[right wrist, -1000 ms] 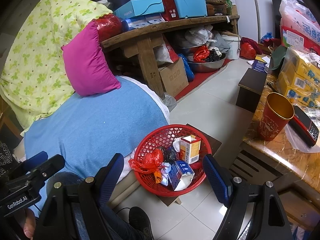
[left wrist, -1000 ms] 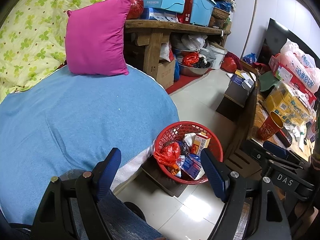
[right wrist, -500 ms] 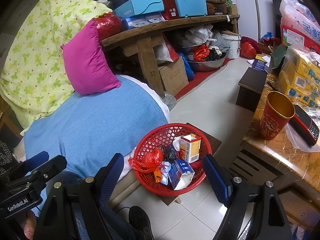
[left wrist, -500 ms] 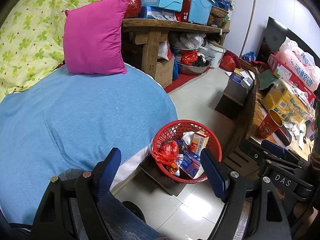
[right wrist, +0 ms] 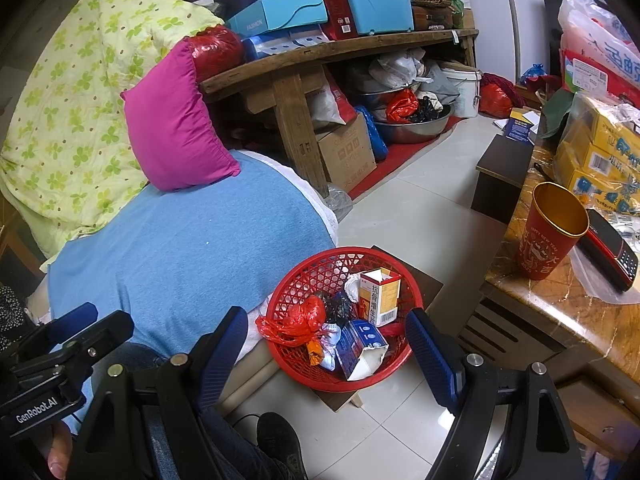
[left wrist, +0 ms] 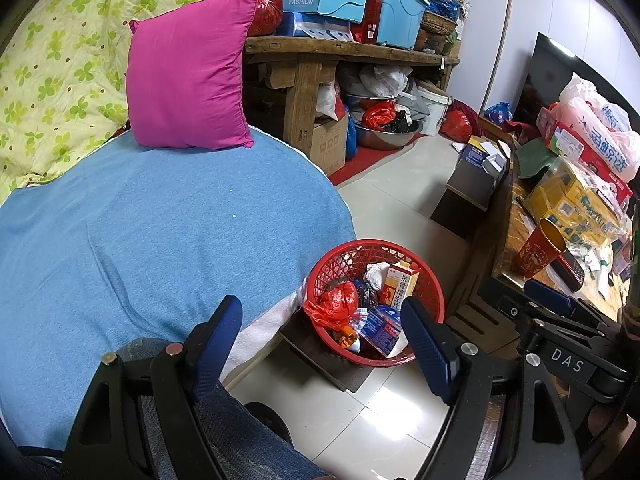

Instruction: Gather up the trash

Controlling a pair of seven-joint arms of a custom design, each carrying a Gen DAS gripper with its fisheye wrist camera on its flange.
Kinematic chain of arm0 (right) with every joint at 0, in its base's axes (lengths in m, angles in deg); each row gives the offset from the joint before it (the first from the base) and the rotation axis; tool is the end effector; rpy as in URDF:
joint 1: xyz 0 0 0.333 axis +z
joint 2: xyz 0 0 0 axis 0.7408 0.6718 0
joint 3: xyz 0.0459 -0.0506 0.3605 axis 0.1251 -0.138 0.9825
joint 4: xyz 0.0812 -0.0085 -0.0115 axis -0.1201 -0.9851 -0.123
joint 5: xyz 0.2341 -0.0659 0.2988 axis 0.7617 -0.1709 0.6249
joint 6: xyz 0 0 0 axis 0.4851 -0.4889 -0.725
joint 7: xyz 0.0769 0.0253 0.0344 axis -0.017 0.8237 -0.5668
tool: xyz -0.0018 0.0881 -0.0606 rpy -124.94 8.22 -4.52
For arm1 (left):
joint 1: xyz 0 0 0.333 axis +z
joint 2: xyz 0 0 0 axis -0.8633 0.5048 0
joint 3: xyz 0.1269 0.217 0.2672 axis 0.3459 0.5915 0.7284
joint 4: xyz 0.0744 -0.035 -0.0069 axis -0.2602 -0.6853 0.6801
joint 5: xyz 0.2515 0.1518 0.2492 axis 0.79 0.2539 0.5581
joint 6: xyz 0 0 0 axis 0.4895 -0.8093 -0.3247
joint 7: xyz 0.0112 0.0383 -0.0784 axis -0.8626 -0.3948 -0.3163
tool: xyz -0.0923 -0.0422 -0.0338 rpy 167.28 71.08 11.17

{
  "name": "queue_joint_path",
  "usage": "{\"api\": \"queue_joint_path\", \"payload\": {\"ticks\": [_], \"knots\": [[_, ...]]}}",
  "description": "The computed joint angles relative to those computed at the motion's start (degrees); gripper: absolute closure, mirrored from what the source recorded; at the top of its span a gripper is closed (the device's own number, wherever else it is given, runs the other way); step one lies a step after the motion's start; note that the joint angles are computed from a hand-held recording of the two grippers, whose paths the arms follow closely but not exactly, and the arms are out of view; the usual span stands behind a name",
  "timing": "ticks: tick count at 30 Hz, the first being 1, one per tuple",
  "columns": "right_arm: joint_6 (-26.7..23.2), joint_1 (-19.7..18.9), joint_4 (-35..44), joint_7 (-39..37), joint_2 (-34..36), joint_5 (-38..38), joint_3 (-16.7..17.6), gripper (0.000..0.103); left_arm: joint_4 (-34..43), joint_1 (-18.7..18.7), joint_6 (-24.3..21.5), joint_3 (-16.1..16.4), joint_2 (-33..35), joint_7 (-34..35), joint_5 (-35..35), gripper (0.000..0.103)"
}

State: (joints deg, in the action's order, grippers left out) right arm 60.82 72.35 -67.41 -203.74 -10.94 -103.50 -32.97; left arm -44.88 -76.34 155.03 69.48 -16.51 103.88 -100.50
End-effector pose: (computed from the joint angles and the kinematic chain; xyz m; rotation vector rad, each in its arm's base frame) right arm 0.4993 0.2834 0.5717 -0.8477 2.4566 -0.7757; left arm 0.6708 -0.3426 0.5678 -0.9000 2.6660 -1.0307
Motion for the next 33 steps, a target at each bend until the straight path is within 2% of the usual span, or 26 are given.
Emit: {"api": "queue_joint_path", "payload": {"ticks": [33], "knots": [[-0.06, 0.10, -0.02, 0.52, 0.15, 0.21, 0.03, 0.019, 0.25, -0.48, 0.34, 0.15, 0.37, -0.84, 0.71, 0.021]]}}
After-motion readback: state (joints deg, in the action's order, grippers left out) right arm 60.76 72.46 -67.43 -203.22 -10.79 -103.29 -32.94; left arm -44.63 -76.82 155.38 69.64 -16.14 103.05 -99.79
